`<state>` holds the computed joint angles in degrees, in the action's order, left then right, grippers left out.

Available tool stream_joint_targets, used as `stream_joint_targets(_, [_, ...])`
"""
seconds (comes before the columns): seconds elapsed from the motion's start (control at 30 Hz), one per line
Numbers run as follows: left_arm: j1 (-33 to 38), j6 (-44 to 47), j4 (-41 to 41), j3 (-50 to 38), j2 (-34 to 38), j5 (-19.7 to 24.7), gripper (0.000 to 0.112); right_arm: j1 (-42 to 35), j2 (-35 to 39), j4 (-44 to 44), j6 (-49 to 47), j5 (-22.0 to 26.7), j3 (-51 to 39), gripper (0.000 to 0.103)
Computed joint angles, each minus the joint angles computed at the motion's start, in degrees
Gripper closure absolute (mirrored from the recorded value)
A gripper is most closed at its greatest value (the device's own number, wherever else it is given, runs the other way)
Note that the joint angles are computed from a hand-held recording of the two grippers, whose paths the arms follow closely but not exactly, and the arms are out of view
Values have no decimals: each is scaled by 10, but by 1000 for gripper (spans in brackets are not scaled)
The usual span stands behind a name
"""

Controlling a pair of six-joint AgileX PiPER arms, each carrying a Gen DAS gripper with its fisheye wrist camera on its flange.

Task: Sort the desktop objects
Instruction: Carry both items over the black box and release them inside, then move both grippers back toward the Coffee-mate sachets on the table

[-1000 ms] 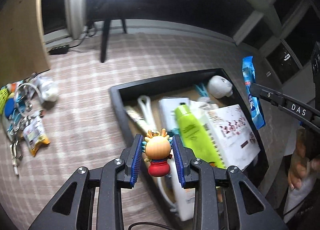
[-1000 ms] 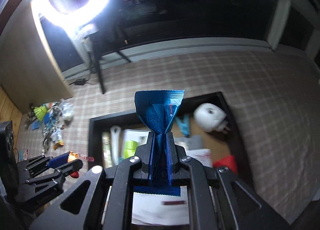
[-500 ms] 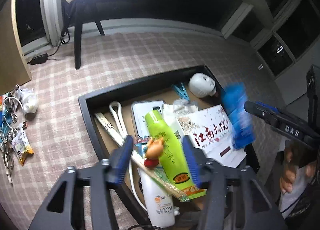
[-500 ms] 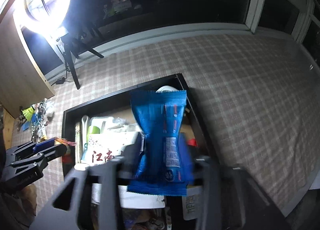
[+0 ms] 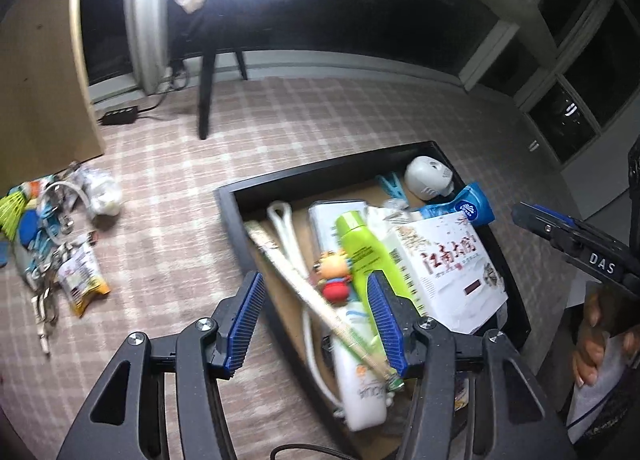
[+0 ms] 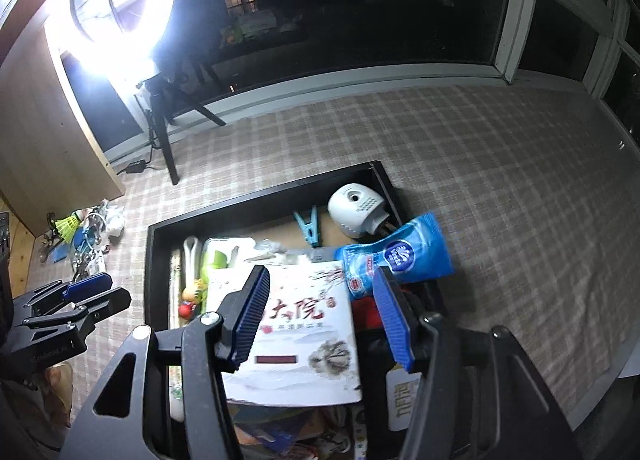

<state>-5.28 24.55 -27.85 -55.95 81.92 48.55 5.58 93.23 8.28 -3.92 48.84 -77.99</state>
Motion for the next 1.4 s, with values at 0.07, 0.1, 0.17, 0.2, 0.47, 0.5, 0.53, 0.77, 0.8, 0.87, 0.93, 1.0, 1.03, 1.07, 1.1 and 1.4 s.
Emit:
stream_joint_targets(0.07, [24,13,-2,5,-8,9,61,13,-7,-2,10,4,1,50])
stream_joint_targets(0.1, [36,19,-3,8,-11,13,61,20,-9,-3,15,6,1,50])
stream_joint_targets(0.17, [66,37,-5,16,-19,21,61,40,-16,-8,27,8,4,50])
stream_joint_targets(0.2, [82,47,-6,19,-23,26,61,50,-17,-13,34,9,3,50])
stream_joint_targets(0.47, [242,153,-7,35,-35,63,62,156,-16,-40,109,5,1,50])
stream_joint_targets(0.5, [263,167,-6,35,-34,65,62,174,-12,-47,123,5,-3,50])
stream_joint_targets(0.53, [289,188,-6,34,-30,69,62,188,-8,-52,134,4,-5,50])
stream_joint_targets(0.77, [434,296,-4,2,16,86,62,295,45,-74,200,12,-64,50])
stream_joint_targets(0.8, [454,308,-3,-7,29,88,62,310,53,-77,209,13,-73,50])
stream_joint_targets(0.87, [493,325,-1,-28,56,92,62,341,75,-82,223,18,-98,50])
stream_joint_targets(0.93, [530,341,4,-52,86,90,62,365,97,-84,234,25,-123,50])
stream_joint_targets(1.0, [566,352,11,-84,123,86,62,389,126,-83,242,36,-158,50])
stream_joint_targets(1.03, [577,351,15,-98,137,84,62,400,141,-83,246,42,-177,50])
stream_joint_targets(1.07, [589,348,19,-113,154,84,62,413,162,-83,248,52,-204,50])
stream_joint_targets(1.1, [603,345,24,-134,174,86,61,421,178,-81,249,59,-224,50])
stream_joint_targets(1.4, [668,297,71,-286,323,82,53,470,394,-91,260,208,-526,43])
